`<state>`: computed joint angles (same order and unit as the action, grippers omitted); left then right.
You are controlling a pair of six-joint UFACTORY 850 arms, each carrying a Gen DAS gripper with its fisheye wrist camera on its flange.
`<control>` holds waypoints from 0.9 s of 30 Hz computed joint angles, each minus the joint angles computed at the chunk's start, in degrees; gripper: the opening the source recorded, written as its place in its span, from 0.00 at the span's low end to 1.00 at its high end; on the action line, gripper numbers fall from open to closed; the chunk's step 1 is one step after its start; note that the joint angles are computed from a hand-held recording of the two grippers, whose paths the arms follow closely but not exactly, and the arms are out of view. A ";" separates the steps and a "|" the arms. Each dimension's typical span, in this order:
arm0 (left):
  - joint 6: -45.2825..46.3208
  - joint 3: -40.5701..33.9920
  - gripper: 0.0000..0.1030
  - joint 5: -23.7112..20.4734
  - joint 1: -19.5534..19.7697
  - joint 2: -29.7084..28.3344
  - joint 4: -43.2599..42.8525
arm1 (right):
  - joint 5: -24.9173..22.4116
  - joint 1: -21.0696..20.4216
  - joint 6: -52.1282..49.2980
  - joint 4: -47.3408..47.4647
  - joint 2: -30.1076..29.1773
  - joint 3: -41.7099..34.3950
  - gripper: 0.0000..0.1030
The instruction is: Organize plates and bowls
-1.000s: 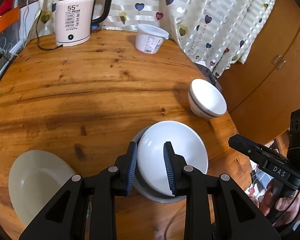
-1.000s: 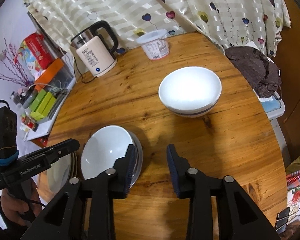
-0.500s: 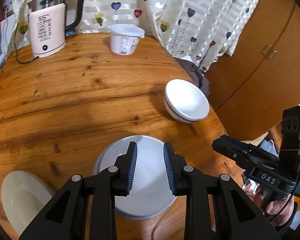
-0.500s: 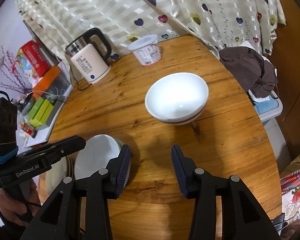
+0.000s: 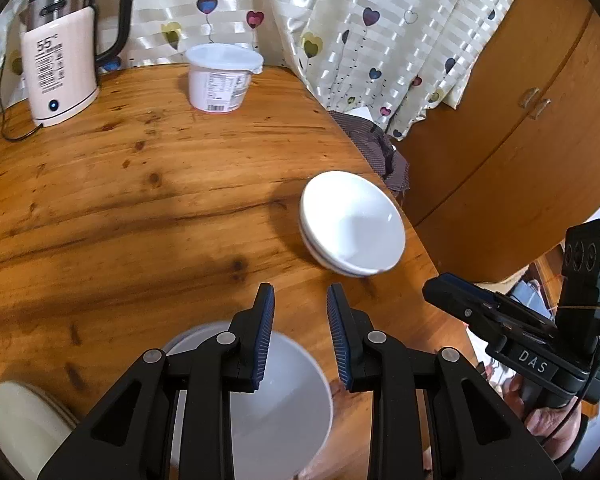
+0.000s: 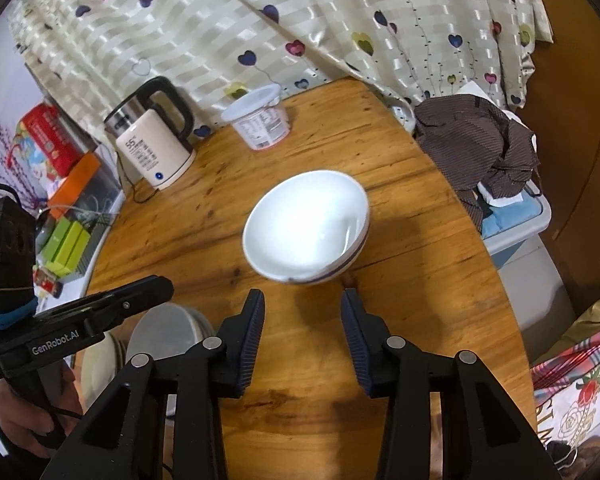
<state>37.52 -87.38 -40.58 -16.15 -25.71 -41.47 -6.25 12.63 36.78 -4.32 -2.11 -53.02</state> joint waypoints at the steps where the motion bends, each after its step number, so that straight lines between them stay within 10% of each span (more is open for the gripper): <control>1: -0.17 -0.72 0.27 -0.28 -0.22 -0.57 0.11 | 0.10 -0.37 -1.43 1.51 -0.20 -0.17 0.35; 27: -7.28 -13.25 0.27 -4.40 -2.90 -11.38 3.39 | -1.43 -5.35 -40.59 40.84 -7.02 -5.09 0.20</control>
<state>30.24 -100.63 -44.98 -19.06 -37.09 -38.09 -7.68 7.29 -3.81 36.52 -9.13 -58.11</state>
